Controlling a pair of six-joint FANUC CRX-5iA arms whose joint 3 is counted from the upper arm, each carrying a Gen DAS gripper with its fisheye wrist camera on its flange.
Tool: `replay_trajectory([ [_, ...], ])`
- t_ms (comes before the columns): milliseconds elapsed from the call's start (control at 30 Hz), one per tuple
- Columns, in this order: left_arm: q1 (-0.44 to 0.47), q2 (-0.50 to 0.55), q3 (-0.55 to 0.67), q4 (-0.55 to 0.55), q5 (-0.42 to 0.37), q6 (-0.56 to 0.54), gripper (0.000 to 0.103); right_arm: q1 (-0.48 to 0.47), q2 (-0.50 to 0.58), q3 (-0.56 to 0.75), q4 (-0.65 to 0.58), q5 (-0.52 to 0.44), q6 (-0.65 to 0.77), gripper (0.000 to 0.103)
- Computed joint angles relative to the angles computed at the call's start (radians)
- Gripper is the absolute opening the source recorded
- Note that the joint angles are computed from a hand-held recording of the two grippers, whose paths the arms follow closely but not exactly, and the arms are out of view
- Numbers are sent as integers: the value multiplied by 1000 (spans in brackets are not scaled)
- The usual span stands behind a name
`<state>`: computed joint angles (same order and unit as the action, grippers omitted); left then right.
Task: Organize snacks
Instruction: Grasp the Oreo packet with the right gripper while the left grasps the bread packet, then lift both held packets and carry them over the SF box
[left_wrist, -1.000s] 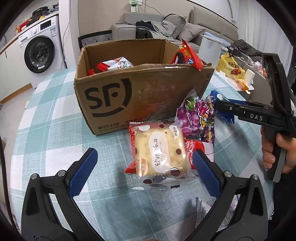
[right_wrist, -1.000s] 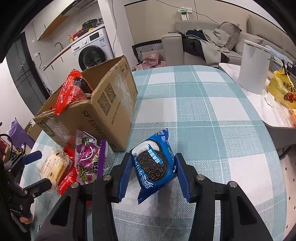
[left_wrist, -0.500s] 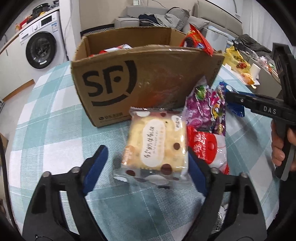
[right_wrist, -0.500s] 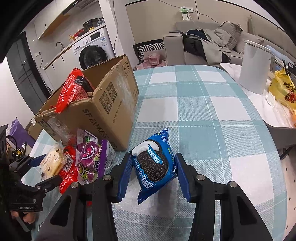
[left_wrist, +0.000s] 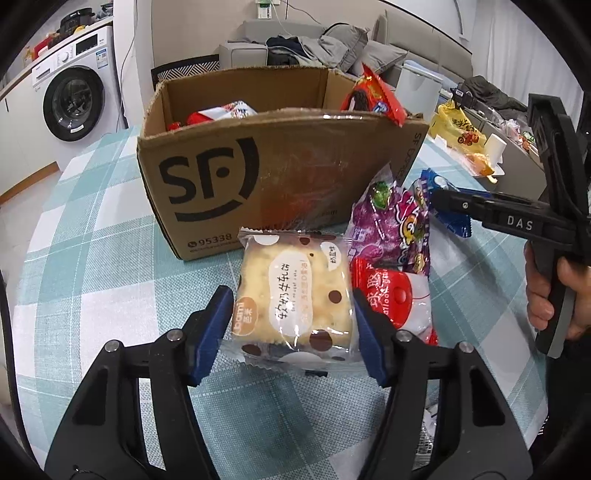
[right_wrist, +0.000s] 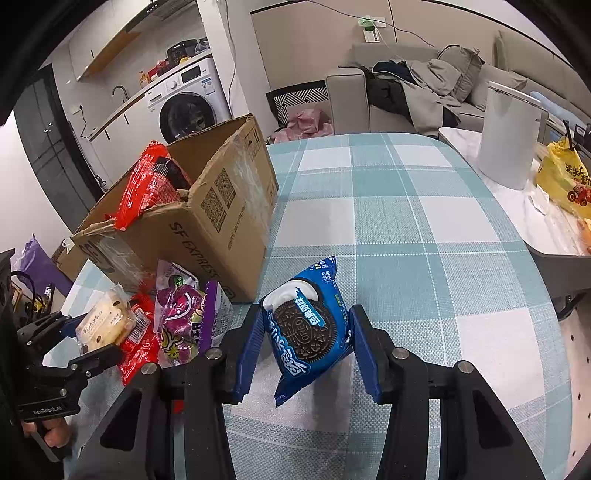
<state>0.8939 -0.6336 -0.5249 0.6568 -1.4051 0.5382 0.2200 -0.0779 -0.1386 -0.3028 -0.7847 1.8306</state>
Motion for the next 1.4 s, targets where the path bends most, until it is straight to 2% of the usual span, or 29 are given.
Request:
replay_trajectory([
  [800,118,-50,-1,121,-73,-61,60,-41,-60,2,-113,18,90,47],
  [1400,229,-67,16,231,-121,-70,60,-80,-137,5,-261,-1,240,47],
])
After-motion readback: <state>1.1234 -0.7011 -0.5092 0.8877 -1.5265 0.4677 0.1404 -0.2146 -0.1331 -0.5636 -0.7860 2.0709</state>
